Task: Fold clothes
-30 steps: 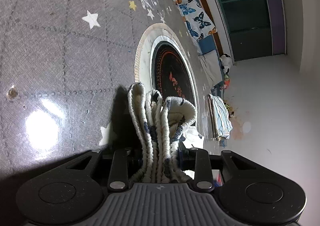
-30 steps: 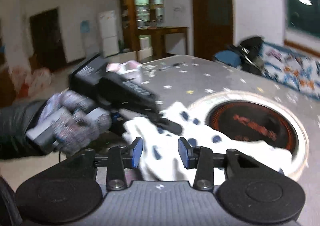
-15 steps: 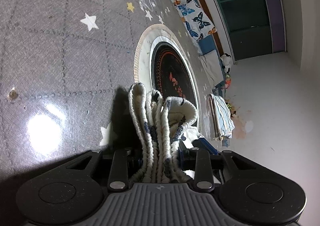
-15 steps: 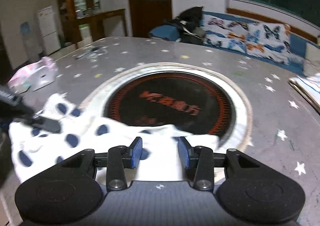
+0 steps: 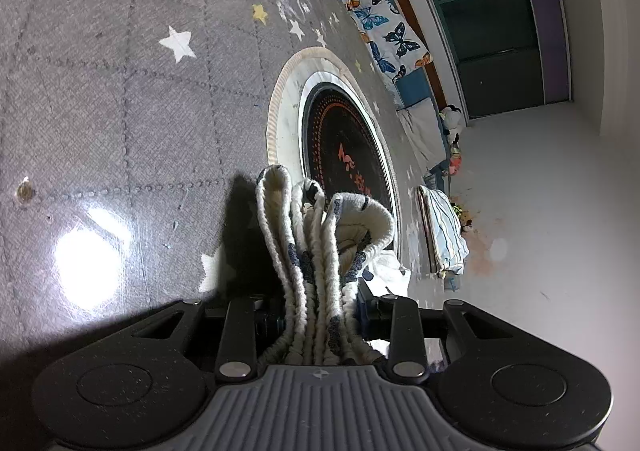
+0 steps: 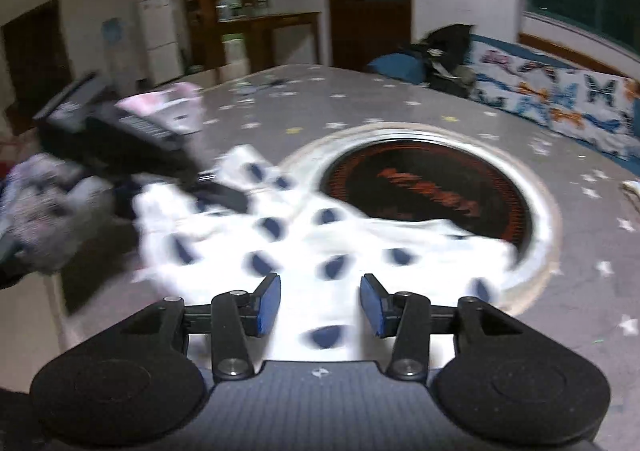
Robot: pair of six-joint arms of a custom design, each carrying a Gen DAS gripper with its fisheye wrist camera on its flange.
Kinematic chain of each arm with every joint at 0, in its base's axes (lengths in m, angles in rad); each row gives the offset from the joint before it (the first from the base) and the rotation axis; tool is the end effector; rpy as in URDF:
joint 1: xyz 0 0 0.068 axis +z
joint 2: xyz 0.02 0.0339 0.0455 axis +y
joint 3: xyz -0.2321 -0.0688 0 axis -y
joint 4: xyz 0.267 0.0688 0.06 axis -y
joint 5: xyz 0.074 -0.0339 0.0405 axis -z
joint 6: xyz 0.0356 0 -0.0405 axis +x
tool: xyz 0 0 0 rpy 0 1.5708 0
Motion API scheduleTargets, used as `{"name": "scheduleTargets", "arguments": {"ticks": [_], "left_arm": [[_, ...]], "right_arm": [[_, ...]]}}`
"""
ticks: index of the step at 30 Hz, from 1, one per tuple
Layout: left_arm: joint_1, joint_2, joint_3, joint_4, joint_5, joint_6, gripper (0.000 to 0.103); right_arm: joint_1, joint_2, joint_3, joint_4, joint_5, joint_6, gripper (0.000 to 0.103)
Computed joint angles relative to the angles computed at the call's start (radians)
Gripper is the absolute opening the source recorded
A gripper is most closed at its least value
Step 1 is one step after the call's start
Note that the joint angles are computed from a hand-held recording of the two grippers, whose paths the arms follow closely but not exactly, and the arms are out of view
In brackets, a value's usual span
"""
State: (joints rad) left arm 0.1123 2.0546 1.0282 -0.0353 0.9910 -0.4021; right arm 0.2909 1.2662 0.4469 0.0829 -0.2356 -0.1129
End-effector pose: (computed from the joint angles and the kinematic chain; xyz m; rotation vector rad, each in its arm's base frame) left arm 0.3642 0.0111 0.0400 -0.2891 2.4493 -1.3979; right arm 0.2438 0.0817 0.1078 -0.5810 2.2350 0.3627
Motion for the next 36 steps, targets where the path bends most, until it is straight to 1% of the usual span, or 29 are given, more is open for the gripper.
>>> {"name": "scheduleTargets", "arguments": {"ticks": [2,7,9,11,15,17,22,26,29,32,34,36], "left_arm": [[0.001,-0.001,-0.001,0.002,0.003,-0.002,0.034],[0.003,-0.006,-0.014,0.013,0.007,-0.004,0.034],[0.003,-0.009,-0.019,0.017,0.008,-0.007,0.034],[0.004,-0.010,-0.021,0.018,0.010,-0.009,0.034],[0.006,-0.012,-0.024,0.019,0.014,-0.012,0.034],[0.006,-0.013,-0.023,0.013,0.014,-0.009,0.034],[0.007,-0.014,-0.021,0.005,0.014,-0.003,0.034],[0.005,-0.013,-0.019,0.004,0.011,-0.001,0.034],[0.005,-0.016,-0.022,0.006,0.010,-0.003,0.034],[0.003,-0.019,-0.024,0.007,0.008,-0.004,0.034],[0.001,-0.021,-0.025,0.007,0.004,-0.002,0.034],[-0.002,-0.025,-0.026,0.005,-0.003,0.004,0.034]], "right_arm": [[0.044,-0.017,-0.017,0.002,0.002,0.010,0.044],[0.157,-0.102,-0.084,-0.007,0.087,-0.034,0.045],[0.184,-0.141,-0.103,-0.031,0.100,-0.042,0.045],[0.187,-0.184,-0.118,-0.059,0.090,-0.042,0.045],[0.149,-0.302,-0.164,-0.116,0.059,0.006,0.045],[0.124,-0.346,-0.185,-0.147,0.056,0.030,0.048],[0.042,-0.455,-0.230,-0.262,0.025,0.045,0.048],[-0.080,-0.541,-0.242,-0.322,-0.052,0.052,0.048],[-0.138,-0.506,-0.231,-0.267,-0.046,0.075,0.048],[-0.185,-0.357,-0.196,-0.135,0.010,0.165,0.048],[-0.203,-0.253,-0.173,-0.053,0.045,0.197,0.048],[-0.231,-0.161,-0.151,0.006,0.032,0.222,0.048]]}}
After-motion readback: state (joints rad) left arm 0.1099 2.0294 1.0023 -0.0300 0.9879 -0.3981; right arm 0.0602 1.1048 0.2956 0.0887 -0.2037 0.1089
